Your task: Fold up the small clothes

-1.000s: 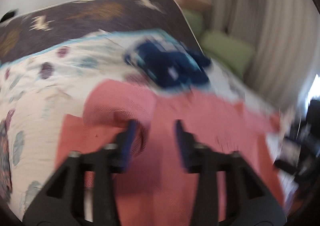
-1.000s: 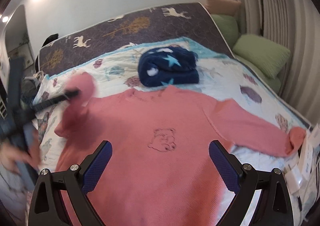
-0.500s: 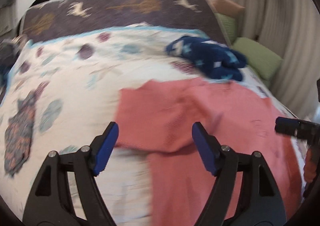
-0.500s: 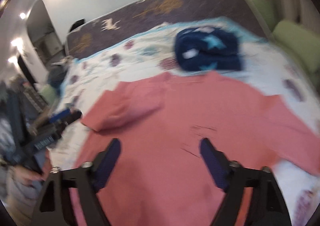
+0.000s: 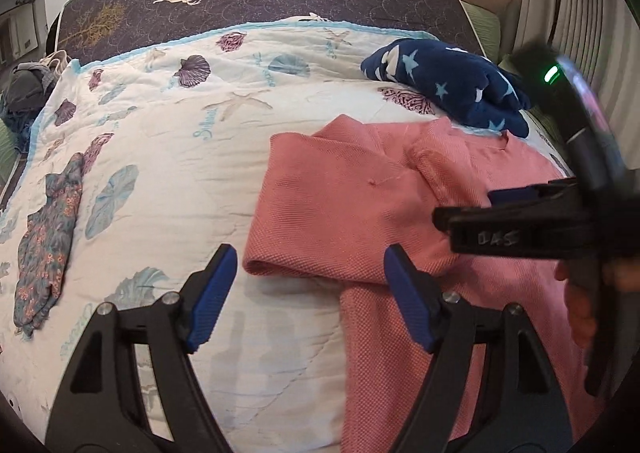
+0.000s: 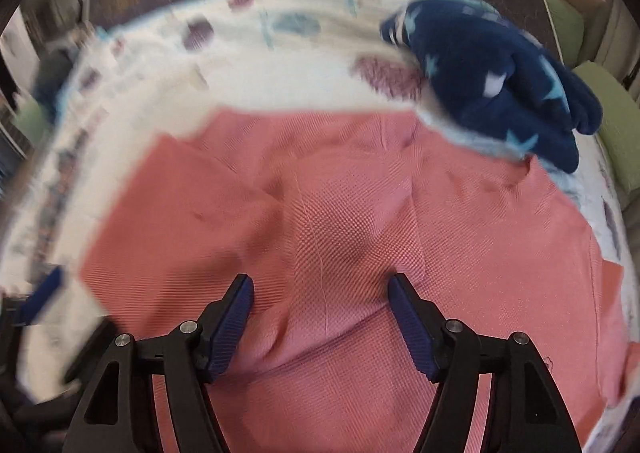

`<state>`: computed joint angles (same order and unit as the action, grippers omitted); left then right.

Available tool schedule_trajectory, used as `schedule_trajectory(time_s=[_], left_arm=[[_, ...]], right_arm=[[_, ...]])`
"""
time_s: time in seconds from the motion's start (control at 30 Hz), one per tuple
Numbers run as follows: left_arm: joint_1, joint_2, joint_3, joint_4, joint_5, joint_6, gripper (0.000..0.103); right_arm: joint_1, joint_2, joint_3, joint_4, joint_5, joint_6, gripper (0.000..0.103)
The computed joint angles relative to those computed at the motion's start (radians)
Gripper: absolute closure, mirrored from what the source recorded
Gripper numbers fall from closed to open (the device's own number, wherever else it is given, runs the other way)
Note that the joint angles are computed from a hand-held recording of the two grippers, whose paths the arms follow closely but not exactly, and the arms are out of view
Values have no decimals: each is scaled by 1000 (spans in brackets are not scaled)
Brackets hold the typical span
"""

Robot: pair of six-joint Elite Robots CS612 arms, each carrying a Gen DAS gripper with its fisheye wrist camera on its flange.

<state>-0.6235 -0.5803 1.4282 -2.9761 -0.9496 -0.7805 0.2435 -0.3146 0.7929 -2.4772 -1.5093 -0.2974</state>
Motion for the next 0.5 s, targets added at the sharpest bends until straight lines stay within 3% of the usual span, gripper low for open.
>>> schedule_trajectory(time_s=[0.03, 0.2, 0.3, 0.4, 0.5], left_arm=[[-1, -2, 5, -2, 4, 0, 27], [0, -9, 28, -27, 9, -9, 26], [0, -5, 29, -61, -9, 3, 26], [-3, 3, 14, -52, -13, 16, 26], [-9, 6, 7, -40, -14, 36, 26]], right_arm=[[-1, 2, 5, -19, -34, 10, 33], [-80, -94, 194, -194, -17, 184, 33], [-129, -144, 283, -233, -28, 297, 33], [-181, -179, 338, -219, 172, 338, 33], [-200, -183, 349, -189, 287, 340, 33]])
